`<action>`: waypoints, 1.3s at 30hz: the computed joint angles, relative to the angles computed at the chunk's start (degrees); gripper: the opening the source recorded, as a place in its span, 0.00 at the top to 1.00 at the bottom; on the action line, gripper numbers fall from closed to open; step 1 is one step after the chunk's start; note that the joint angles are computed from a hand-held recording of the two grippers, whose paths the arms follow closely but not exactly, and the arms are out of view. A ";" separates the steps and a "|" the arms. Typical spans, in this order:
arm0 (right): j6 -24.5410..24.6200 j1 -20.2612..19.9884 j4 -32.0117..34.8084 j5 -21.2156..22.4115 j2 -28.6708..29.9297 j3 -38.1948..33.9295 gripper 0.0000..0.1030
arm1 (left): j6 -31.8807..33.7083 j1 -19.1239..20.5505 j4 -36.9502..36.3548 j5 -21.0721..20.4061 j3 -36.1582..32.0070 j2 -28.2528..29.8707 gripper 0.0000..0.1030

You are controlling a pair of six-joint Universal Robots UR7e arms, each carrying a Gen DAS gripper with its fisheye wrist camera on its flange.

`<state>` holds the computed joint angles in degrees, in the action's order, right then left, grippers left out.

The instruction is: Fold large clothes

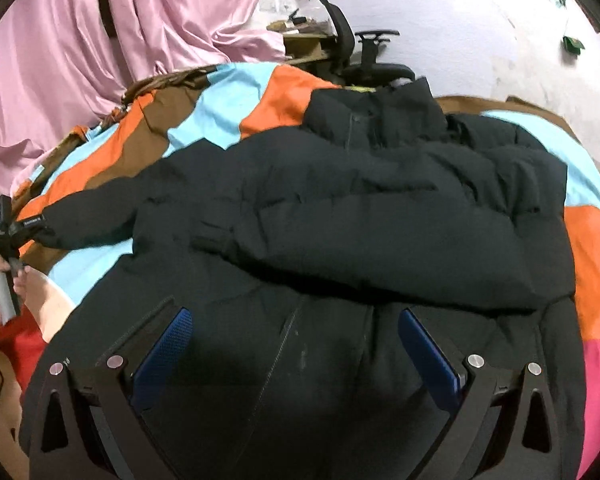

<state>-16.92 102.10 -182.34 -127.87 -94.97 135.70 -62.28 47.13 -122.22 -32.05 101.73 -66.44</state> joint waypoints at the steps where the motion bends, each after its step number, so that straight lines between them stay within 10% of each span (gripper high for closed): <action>1: 0.63 -0.42 0.25 -0.02 -0.18 0.21 0.00 | -0.83 0.69 -1.43 -0.94 0.26 -0.32 0.01; 4: 2.02 -1.38 0.92 0.31 -0.94 1.00 0.00 | -2.09 1.49 -4.51 -1.21 1.15 -1.10 0.11; 10: 2.66 -2.30 0.56 0.61 -0.20 1.52 0.00 | 7.37 1.78 -10.89 -3.69 -0.28 0.13 1.00; 17: 3.04 -3.27 0.79 1.20 -0.13 2.33 0.00 | 29.05 -5.23 -28.26 6.22 1.17 3.68 1.00; 21: 2.60 -4.05 0.13 1.43 -0.49 3.05 0.00 | 31.90 -7.11 -28.46 1.03 -0.57 3.85 1.00; 25: 2.09 -4.23 -0.47 2.28 -1.48 3.94 0.00 | 26.55 -5.64 -22.24 -2.25 -1.14 3.37 0.98; 29: 1.60 -4.04 -0.44 3.71 -2.32 4.24 0.00 | 12.90 -2.02 -16.43 -3.87 -0.66 2.19 0.51; 39: -1.13 -2.68 -4.74 6.22 -1.46 3.03 0.00 | 5.83 6.17 -18.20 -10.03 -1.26 1.06 0.43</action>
